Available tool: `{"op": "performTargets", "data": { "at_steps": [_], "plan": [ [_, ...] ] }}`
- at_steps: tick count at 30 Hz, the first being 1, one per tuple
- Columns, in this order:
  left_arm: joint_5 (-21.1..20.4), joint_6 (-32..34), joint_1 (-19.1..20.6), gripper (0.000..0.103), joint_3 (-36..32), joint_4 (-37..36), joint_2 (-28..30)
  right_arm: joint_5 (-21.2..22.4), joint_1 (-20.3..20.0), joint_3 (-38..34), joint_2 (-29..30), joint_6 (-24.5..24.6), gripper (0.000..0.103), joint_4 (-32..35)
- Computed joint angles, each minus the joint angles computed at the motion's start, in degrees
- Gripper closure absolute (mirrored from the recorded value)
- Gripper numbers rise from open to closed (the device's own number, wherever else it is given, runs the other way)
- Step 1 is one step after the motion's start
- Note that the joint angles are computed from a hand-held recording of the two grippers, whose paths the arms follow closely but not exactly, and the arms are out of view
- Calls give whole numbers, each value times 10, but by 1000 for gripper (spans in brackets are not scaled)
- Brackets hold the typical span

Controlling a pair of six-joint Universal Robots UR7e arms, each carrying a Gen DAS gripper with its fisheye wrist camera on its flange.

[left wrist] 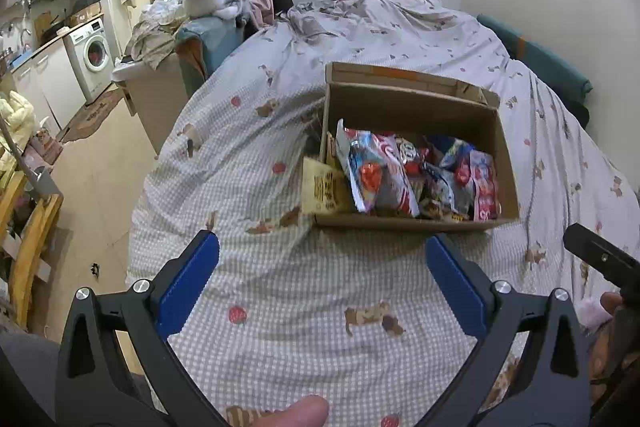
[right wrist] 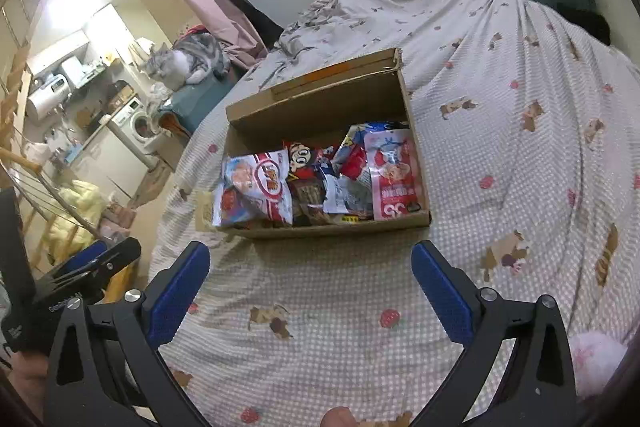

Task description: Organize snacks

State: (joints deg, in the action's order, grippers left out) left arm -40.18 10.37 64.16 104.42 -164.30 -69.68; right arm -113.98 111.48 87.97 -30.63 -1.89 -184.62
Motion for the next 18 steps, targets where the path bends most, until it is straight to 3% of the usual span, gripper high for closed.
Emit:
{"op": "performTargets", "data": {
  "at_steps": [5, 11, 18],
  "plan": [
    [-5, 26, 4, 1, 31, -37, -8, -32, 9, 14, 9, -2, 0, -21],
    [-18, 14, 9, 1, 38, -48, -9, -104, 25, -8, 41, -47, 0, -59],
    [-18, 27, 11, 1, 35, -60, -1, -120, 24, -22, 52, -49, 0, -47]
  ]
}}
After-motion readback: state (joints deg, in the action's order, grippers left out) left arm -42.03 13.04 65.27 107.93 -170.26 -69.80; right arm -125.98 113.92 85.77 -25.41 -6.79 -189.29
